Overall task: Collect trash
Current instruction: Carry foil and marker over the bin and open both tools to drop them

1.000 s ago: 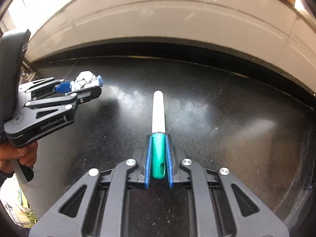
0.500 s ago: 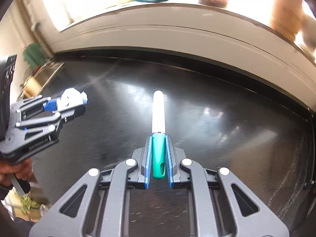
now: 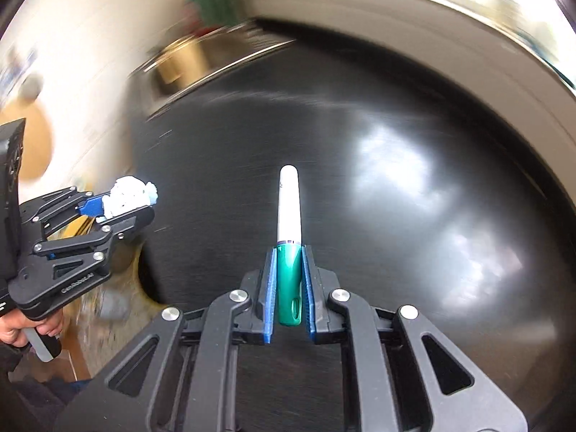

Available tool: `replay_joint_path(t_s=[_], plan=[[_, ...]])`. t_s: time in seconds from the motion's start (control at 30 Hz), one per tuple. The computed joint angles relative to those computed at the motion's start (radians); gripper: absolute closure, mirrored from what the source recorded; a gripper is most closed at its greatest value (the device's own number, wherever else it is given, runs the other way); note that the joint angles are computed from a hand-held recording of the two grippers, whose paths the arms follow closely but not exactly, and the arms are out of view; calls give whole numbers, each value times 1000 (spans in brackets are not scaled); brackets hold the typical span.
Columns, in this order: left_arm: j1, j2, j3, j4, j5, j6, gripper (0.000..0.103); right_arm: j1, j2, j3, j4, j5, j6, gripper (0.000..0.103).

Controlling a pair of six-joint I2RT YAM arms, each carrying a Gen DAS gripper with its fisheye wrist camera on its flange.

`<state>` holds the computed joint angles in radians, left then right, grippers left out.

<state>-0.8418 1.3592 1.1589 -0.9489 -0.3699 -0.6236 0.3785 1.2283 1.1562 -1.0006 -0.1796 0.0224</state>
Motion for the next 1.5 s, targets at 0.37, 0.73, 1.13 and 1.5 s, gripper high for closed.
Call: replay_joint_path(t_s=[0.37,0.73,1.13,1.5], plan=[[336,-614,-474,-209,94,-117,67,583,457,317,76,-23,144,89],[1067,-658,-682,-18,416,468,67,689,920,749,-39,-28,222,89],[1177,-556,-701,80,461,564,66,689,1096,992,-142,-7,212,89],[1216,-536,-692,91,480,615,34,674,1077,1026,-141,-2,185,48]])
